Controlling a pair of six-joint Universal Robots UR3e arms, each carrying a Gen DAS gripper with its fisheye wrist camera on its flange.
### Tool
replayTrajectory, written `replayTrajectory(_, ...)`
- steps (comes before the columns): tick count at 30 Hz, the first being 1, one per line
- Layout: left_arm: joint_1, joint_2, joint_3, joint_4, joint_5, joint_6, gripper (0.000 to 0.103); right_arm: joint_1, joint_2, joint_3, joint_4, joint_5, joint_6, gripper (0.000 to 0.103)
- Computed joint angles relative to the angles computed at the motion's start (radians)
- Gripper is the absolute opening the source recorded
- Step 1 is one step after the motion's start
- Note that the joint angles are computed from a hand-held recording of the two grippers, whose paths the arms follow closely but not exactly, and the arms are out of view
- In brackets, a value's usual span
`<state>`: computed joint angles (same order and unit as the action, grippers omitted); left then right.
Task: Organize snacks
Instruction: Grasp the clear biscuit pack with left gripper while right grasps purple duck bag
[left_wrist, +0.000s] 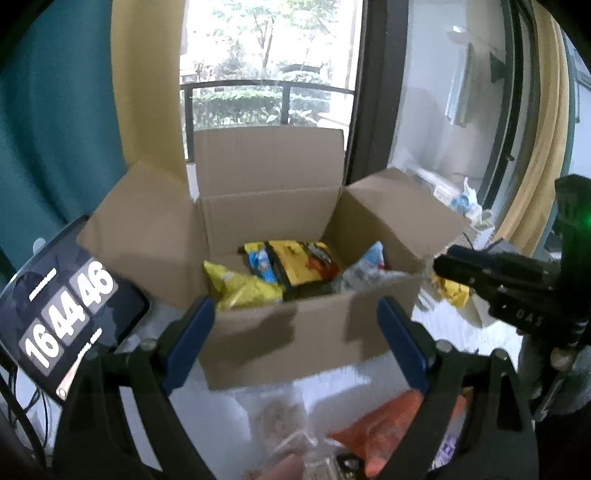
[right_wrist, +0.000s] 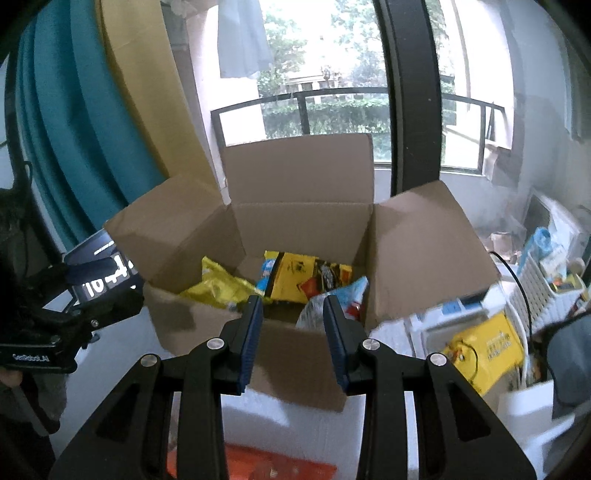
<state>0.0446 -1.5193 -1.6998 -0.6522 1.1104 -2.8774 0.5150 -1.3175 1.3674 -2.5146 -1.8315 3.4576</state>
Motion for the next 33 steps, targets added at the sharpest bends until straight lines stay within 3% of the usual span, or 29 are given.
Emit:
replayTrajectory(15,0.100,0.319,-0.308,-0.138,-0.065,0.106,0.091,0.103,-0.210,0.258,-0.023,-0.097,0.091,0.039)
replayTrajectory(24,0.144,0.444,-0.453,-0.226,-0.061,0.173,0.091,0.176,-0.344,0.455,-0.032,-0.095,0.182,0.069)
replayTrajectory(33,0.175,0.515,-0.559,-0.291,-0.039,0.229,0.091,0.300,-0.331,0.585,-0.051,-0.042,0.271,0.078)
